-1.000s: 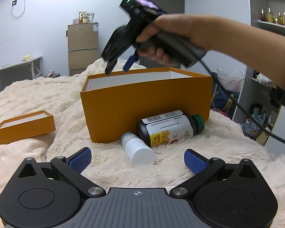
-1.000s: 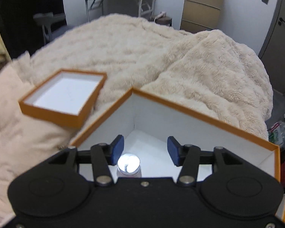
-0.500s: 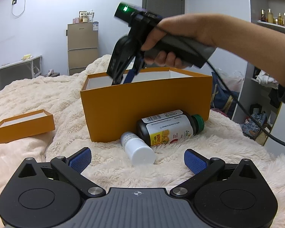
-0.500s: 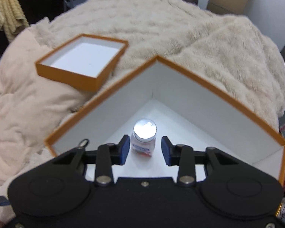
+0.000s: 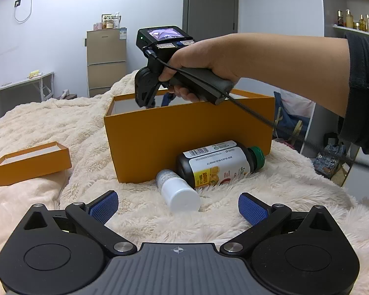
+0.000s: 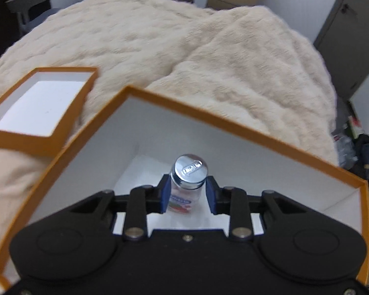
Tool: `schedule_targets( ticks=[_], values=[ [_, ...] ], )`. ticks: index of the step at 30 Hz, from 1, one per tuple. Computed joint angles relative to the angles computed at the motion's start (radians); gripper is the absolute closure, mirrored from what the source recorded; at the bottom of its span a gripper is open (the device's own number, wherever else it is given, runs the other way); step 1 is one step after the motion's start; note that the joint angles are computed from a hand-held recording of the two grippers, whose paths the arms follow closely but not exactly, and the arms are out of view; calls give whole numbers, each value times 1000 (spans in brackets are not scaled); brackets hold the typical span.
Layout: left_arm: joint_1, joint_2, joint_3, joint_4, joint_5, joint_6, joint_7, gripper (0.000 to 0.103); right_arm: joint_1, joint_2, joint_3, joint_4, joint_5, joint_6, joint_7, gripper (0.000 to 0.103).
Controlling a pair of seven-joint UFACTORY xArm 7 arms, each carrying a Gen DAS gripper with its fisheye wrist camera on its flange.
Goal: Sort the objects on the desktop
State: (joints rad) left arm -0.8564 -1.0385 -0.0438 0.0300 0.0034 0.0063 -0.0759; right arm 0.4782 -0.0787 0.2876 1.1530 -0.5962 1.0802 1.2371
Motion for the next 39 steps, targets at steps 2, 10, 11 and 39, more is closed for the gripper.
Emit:
schedule_targets(
  ticks=[2, 10, 11, 39],
  values=[
    [0, -2, -1, 0, 1, 1, -1, 0, -12, -55, -13, -56, 28, -88, 35, 59],
    [-3, 3, -3, 2, 3, 1, -1, 0, -22, -250, 2, -244, 173, -375, -104, 46],
    [-3, 2, -3, 2, 3, 2, -1, 0, -21, -269, 6, -258, 187, -391, -133, 46],
    [-10, 25, -3, 10, -2, 1, 8, 0, 54, -452, 45, -353, 595, -196, -841, 85]
  ],
)
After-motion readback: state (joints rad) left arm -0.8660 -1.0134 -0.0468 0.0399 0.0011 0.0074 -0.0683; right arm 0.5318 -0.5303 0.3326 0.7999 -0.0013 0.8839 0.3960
